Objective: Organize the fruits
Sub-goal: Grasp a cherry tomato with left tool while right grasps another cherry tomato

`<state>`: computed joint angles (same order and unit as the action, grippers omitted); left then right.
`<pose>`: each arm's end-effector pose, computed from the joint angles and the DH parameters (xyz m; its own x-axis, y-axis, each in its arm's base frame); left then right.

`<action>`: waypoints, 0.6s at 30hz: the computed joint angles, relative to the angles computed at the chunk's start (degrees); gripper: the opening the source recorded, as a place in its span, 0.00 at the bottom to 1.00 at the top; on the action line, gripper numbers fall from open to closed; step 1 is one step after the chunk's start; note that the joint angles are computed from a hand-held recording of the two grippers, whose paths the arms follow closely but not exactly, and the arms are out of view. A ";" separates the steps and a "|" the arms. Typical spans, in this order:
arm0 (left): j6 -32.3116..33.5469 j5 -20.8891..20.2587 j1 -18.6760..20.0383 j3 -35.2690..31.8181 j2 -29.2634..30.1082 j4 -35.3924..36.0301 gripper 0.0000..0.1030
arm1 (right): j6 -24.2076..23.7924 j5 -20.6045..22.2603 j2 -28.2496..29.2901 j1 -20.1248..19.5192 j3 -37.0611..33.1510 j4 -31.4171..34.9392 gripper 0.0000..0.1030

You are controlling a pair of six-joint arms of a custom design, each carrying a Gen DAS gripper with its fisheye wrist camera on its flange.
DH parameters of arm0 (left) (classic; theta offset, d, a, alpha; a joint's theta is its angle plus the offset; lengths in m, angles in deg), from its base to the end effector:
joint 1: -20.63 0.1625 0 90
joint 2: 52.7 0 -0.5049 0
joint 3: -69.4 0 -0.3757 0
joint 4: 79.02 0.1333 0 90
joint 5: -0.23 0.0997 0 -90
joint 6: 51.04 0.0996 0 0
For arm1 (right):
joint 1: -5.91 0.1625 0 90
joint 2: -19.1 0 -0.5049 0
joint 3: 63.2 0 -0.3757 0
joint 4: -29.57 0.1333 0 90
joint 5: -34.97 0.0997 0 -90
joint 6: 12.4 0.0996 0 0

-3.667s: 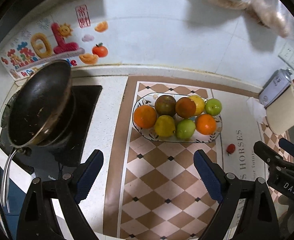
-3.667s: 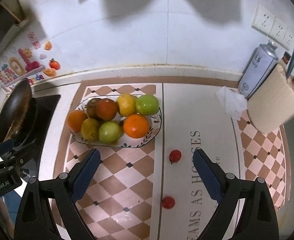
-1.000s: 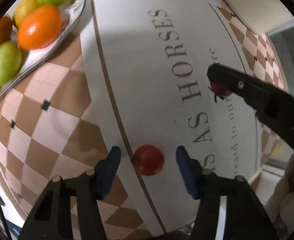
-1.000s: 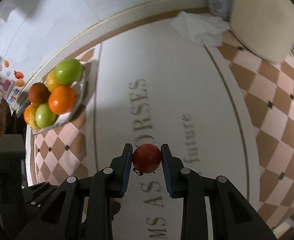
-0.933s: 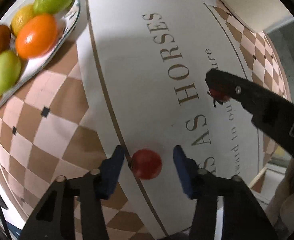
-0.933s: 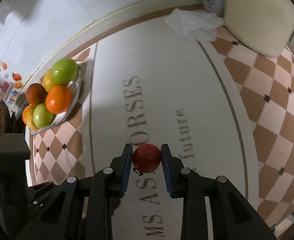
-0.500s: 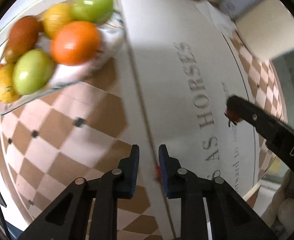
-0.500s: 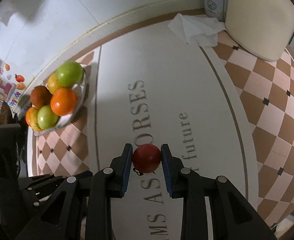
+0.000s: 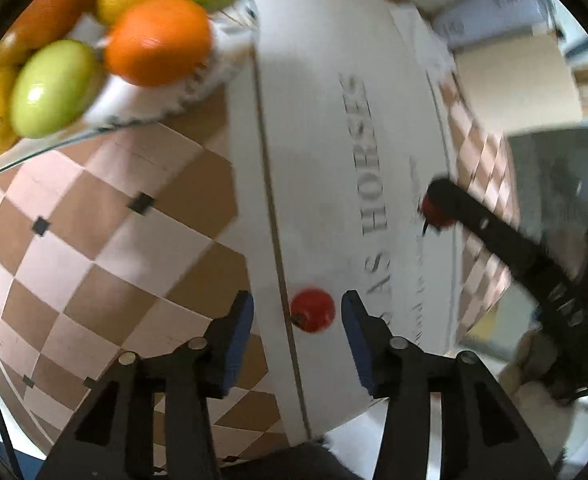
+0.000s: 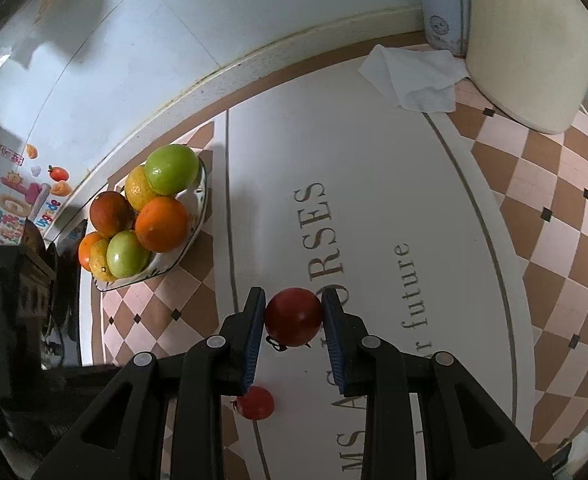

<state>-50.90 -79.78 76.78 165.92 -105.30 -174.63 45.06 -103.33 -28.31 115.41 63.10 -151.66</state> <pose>-0.2062 -0.5778 0.1642 -0.7569 0.6395 -0.1346 0.4389 0.6501 0.6202 0.2310 -0.4758 0.1221 -0.6408 0.7378 0.2122 0.3981 0.5557 -0.7298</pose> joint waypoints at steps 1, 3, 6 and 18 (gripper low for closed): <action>0.52 0.22 -0.50 0.68 0.20 0.12 0.42 | 0.34 0.05 -0.13 -0.03 0.25 0.11 0.30; 1.44 1.17 -1.10 1.71 -0.04 0.90 0.42 | 1.17 0.10 -0.24 -0.10 0.70 0.59 0.30; 3.38 3.75 -2.52 4.15 -0.40 0.24 0.42 | 2.13 0.29 -0.31 -0.28 1.35 0.72 0.30; 7.81 6.86 -4.89 8.83 -2.15 -7.93 0.28 | 4.18 0.27 -0.20 -0.13 2.69 0.28 0.31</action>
<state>-43.09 -72.93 71.89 174.75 -107.45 -182.56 49.24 -103.06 -28.51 115.28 65.79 -151.38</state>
